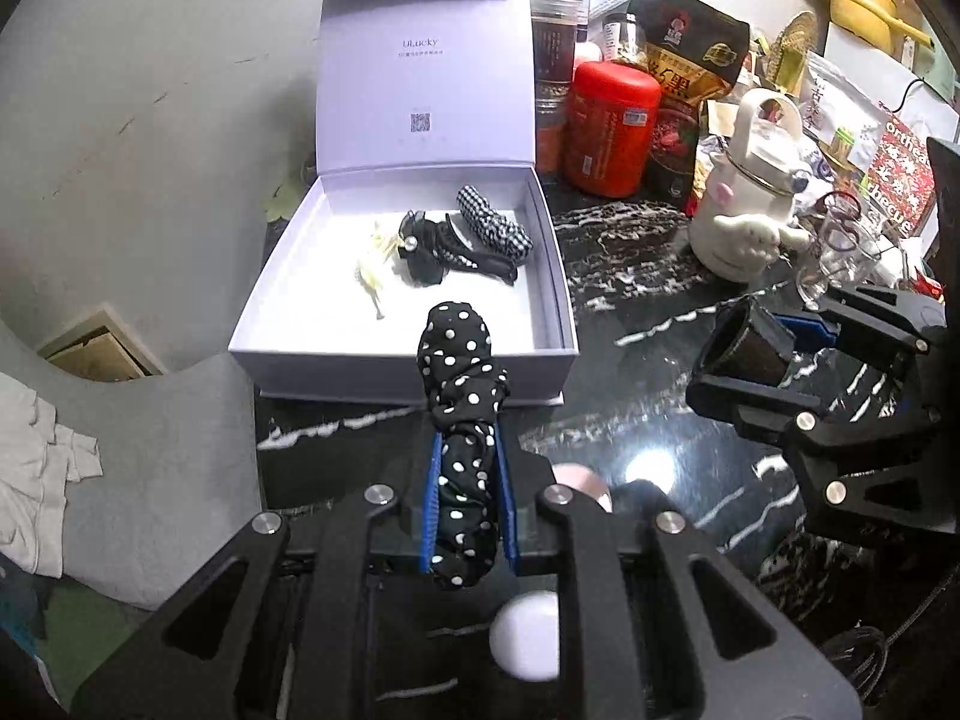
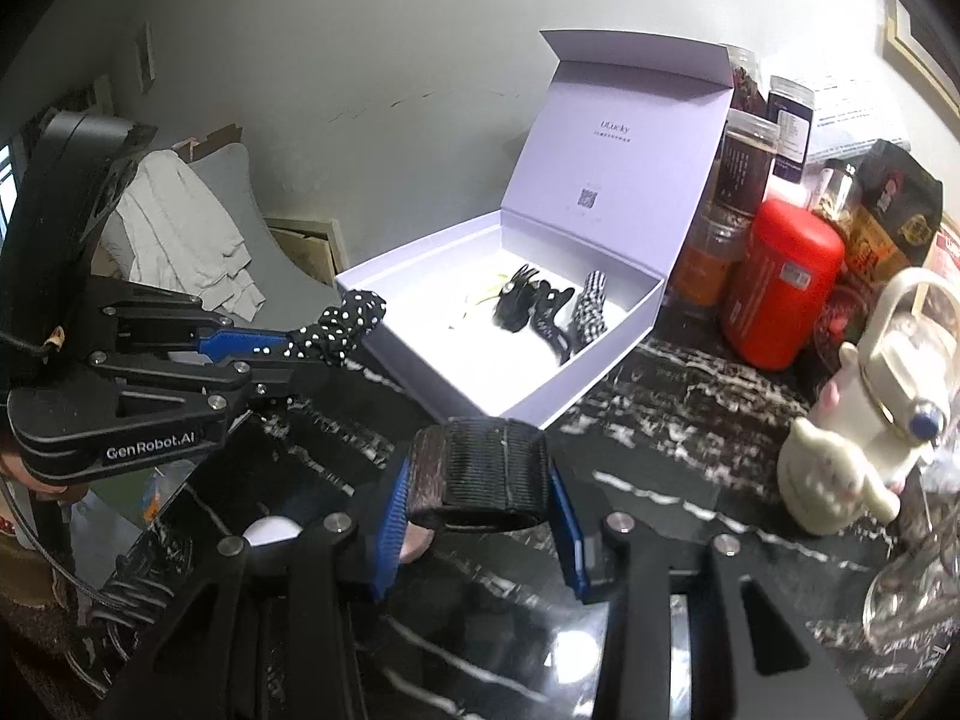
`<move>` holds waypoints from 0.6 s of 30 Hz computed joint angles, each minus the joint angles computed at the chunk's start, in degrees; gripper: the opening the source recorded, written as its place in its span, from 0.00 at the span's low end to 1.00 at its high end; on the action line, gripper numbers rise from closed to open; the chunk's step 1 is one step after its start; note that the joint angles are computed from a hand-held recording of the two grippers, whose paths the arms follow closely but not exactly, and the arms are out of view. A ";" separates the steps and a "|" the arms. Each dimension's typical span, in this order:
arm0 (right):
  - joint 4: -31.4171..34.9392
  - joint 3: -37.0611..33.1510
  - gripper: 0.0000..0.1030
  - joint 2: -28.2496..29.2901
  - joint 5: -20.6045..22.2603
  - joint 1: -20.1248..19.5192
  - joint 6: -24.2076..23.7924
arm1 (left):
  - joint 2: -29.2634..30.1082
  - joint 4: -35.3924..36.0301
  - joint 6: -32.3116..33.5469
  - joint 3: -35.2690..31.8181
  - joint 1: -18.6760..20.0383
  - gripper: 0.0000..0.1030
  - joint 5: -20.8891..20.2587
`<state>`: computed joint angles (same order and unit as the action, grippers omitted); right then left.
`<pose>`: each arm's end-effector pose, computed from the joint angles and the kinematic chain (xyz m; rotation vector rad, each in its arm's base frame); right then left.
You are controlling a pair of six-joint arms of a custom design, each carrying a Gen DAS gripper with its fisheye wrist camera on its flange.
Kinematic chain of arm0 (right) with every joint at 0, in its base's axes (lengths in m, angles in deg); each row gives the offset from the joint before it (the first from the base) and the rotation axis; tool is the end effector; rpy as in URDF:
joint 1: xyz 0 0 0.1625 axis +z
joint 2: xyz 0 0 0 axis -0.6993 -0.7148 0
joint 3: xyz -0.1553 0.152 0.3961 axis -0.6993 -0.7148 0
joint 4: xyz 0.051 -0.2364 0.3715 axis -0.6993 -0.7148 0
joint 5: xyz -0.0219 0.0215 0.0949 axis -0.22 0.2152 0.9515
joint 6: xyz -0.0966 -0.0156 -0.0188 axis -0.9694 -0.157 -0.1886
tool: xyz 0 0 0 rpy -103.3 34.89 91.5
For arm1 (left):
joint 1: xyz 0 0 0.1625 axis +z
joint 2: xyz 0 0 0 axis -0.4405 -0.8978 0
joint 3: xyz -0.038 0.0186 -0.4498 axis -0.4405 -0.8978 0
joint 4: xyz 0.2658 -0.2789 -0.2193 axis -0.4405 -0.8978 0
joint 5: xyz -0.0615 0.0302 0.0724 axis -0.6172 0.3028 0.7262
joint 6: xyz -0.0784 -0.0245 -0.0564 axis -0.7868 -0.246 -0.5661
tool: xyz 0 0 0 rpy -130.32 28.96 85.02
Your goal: Organize objects
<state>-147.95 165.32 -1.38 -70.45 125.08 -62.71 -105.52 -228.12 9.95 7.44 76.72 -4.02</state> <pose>-0.0025 -0.6466 0.2925 0.4443 -2.2493 0.9424 -0.3698 -0.7396 -0.0651 1.1854 2.3469 -0.4240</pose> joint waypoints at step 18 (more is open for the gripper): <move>4.61 -11.74 0.41 4.50 0.68 -0.20 -1.65 | 9.77 4.28 0.67 -17.46 0.46 0.15 2.56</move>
